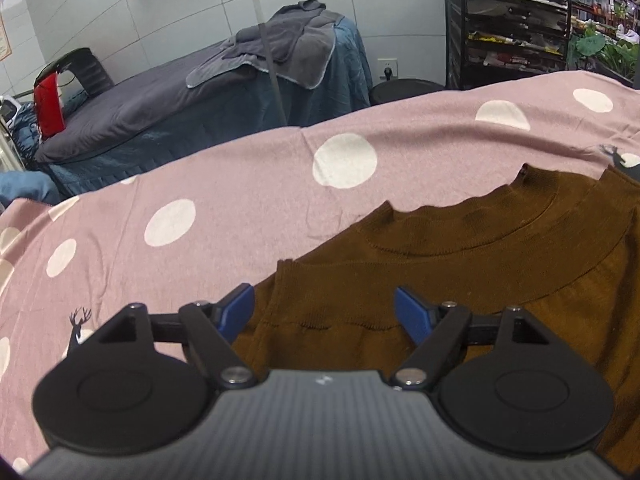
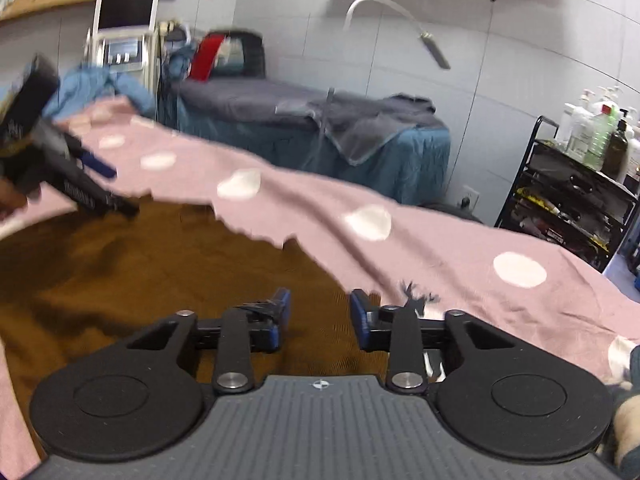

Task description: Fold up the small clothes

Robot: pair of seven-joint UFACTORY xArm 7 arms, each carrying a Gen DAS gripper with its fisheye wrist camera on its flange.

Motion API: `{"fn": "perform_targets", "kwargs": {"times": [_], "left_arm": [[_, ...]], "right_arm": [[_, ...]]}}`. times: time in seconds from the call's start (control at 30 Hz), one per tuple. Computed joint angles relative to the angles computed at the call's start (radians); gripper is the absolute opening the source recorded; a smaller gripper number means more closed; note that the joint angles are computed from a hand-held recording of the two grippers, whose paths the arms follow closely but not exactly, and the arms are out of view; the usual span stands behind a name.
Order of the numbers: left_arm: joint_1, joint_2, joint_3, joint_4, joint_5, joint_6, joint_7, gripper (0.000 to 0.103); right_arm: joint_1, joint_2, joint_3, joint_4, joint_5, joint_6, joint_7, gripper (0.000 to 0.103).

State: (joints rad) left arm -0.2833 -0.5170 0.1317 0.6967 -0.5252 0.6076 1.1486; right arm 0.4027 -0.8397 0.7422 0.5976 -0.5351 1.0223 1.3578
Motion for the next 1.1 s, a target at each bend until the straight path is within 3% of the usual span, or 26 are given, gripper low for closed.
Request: {"fn": "perform_targets", "kwargs": {"times": [0.07, 0.13, 0.17, 0.23, 0.33, 0.37, 0.43, 0.5, 0.53, 0.57, 0.6, 0.63, 0.7, 0.73, 0.83, 0.93, 0.97, 1.0, 1.03, 1.07, 1.1], "left_arm": [[0.009, 0.014, -0.002, 0.002, 0.015, -0.012, 0.003, 0.078], [0.021, 0.039, -0.003, 0.005, 0.027, -0.046, 0.01, 0.089], [0.021, 0.056, 0.003, 0.009, 0.024, -0.065, 0.021, 0.1], [-0.004, 0.083, 0.047, 0.026, -0.03, -0.073, 0.081, 0.103], [-0.069, 0.117, 0.161, 0.093, -0.205, 0.07, 0.265, 0.102], [-0.071, 0.13, 0.172, 0.114, -0.225, 0.12, 0.298, 0.102], [-0.044, 0.169, 0.136, 0.151, -0.186, 0.173, 0.265, 0.094], [-0.015, 0.204, 0.083, 0.168, -0.157, 0.161, 0.213, 0.073], [-0.007, 0.221, 0.068, 0.179, -0.162, 0.161, 0.205, 0.069], [0.004, 0.242, 0.054, 0.194, -0.164, 0.176, 0.191, 0.056], [0.015, 0.264, 0.043, 0.214, -0.162, 0.207, 0.175, 0.032], [0.027, 0.283, 0.03, 0.233, -0.157, 0.232, 0.153, 0.023], [0.05, 0.283, -0.005, 0.221, -0.165, 0.2, 0.128, 0.008], [0.06, 0.281, -0.022, 0.214, -0.171, 0.171, 0.126, 0.007], [0.091, 0.288, -0.08, 0.196, -0.157, 0.031, 0.086, 0.006], [0.107, 0.332, -0.1, 0.216, -0.147, -0.042, 0.025, 0.006], [0.108, 0.337, -0.112, 0.204, -0.139, -0.105, 0.016, 0.006], [0.134, 0.343, -0.14, 0.202, -0.094, -0.132, -0.02, 0.01], [0.124, 0.354, -0.127, 0.212, -0.058, -0.117, -0.062, 0.016], [0.126, 0.356, -0.115, 0.229, -0.064, -0.069, -0.076, 0.031], [0.13, 0.345, -0.104, 0.234, -0.077, -0.03, -0.071, 0.053]], "right_arm": [[0.0, 0.007, -0.001, -0.003, 0.012, 0.007, 0.011, 0.053], [0.009, -0.004, -0.006, -0.015, 0.029, 0.009, 0.038, 0.054], [0.019, -0.009, -0.009, -0.018, 0.041, 0.012, 0.048, 0.054], [0.026, -0.015, 0.001, -0.021, 0.046, 0.018, 0.065, 0.06], [0.027, -0.004, 0.013, -0.01, 0.037, 0.032, 0.063, 0.063], [0.031, -0.003, 0.009, -0.013, 0.039, 0.026, 0.066, 0.063], [0.035, -0.005, -0.001, -0.024, 0.04, 0.008, 0.08, 0.063], [0.036, -0.008, -0.005, -0.029, 0.04, 0.002, 0.089, 0.063], [0.037, -0.008, -0.005, -0.029, 0.039, 0.002, 0.089, 0.063], [0.038, -0.006, -0.004, -0.027, 0.039, 0.004, 0.089, 0.063], [0.041, -0.007, -0.005, -0.027, 0.041, 0.008, 0.089, 0.063], [0.045, -0.012, -0.009, -0.031, 0.044, 0.01, 0.089, 0.063], [0.053, -0.024, -0.011, -0.038, 0.052, 0.017, 0.098, 0.063], [0.056, -0.031, -0.014, -0.04, 0.055, 0.02, 0.099, 0.063], [0.051, -0.035, 0.001, -0.028, 0.059, 0.062, 0.1, 0.064], [0.041, -0.023, 0.013, -0.004, 0.075, 0.132, 0.099, 0.065], [0.041, -0.022, 0.016, 0.002, 0.079, 0.152, 0.104, 0.065], [0.048, -0.03, 0.013, 0.0, 0.082, 0.155, 0.112, 0.067], [0.059, -0.046, 0.006, -0.007, 0.084, 0.15, 0.123, 0.07], [0.067, -0.063, 0.005, -0.011, 0.086, 0.15, 0.134, 0.072], [0.067, -0.075, 0.012, -0.007, 0.089, 0.165, 0.142, 0.08]]}}
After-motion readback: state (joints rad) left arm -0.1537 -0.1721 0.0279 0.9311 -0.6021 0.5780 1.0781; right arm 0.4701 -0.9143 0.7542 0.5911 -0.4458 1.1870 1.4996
